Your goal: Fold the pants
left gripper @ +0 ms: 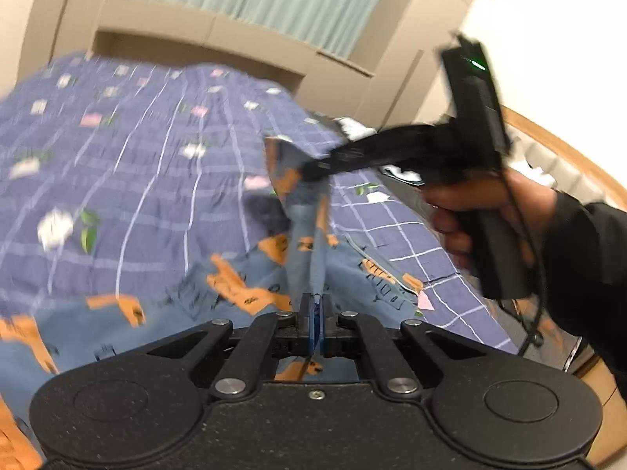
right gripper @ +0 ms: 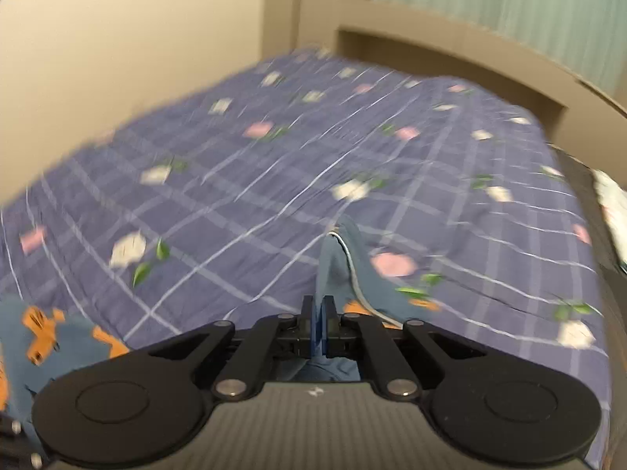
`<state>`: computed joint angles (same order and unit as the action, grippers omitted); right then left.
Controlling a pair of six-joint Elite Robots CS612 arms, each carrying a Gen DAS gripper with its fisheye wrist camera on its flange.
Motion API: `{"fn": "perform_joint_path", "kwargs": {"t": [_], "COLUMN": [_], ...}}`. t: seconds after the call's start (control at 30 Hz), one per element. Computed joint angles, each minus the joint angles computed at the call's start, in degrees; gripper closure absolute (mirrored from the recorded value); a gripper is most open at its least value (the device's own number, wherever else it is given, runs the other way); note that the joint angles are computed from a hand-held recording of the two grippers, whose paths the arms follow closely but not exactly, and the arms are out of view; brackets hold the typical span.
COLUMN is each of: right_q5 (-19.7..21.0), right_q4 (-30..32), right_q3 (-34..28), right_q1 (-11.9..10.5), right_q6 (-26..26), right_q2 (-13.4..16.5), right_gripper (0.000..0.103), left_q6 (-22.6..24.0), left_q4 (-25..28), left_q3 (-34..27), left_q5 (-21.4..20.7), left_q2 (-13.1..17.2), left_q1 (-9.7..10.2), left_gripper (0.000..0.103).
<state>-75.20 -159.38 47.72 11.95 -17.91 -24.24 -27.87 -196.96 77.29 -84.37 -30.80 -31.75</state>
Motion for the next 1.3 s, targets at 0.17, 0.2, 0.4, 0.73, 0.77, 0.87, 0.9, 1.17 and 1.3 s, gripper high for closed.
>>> {"fn": "perform_joint_path", "kwargs": {"t": [0.17,0.2,0.4,0.73,0.77,0.87,0.9,1.17,1.3], "right_q5": [1.6,1.5,2.5,9.9,10.4,11.3,11.5,11.1,6.3], "right_q4": [-11.9,-13.5,-13.9,-19.9,-20.7,-22.2,-22.5,-21.9,-21.7], "right_q3": [13.7,16.2,23.1,25.4,25.2,23.9,23.4,20.9,20.8], "right_q1": [-3.4,-4.1,-6.2,-9.3,-9.5,-10.2,-10.3,-10.7,-9.8], "right_q6": [11.9,13.9,19.3,32.4,33.8,37.4,38.3,42.4,38.4], "right_q2": [-6.1,-7.0,-8.5,-6.6,-6.3,-5.3,-5.0,-3.7,-4.1], "right_gripper": [0.101,0.101,0.101,0.068,0.067,0.063,0.062,0.073,0.093], "left_q6": [8.7,10.0,16.2,17.4,17.4,17.0,16.8,15.7,15.8], "left_q4": [1.7,2.5,8.6,13.8,13.9,14.4,14.5,15.9,14.8], "left_q3": [1.1,1.2,0.9,0.4,0.4,0.4,0.4,0.2,0.7], "left_q5": [-0.3,-0.6,-0.6,0.7,0.7,1.0,1.1,1.3,2.0], "left_q2": [-1.4,-1.5,-1.5,-1.5,-1.5,-1.5,-1.5,-1.3,-1.7], "left_q1": [-0.81,-0.98,-2.25,-2.7,-2.71,-2.82,-2.87,-2.92,-3.19], "left_gripper": [0.102,0.102,0.102,0.102,0.102,0.102,0.102,0.102,0.102]}}
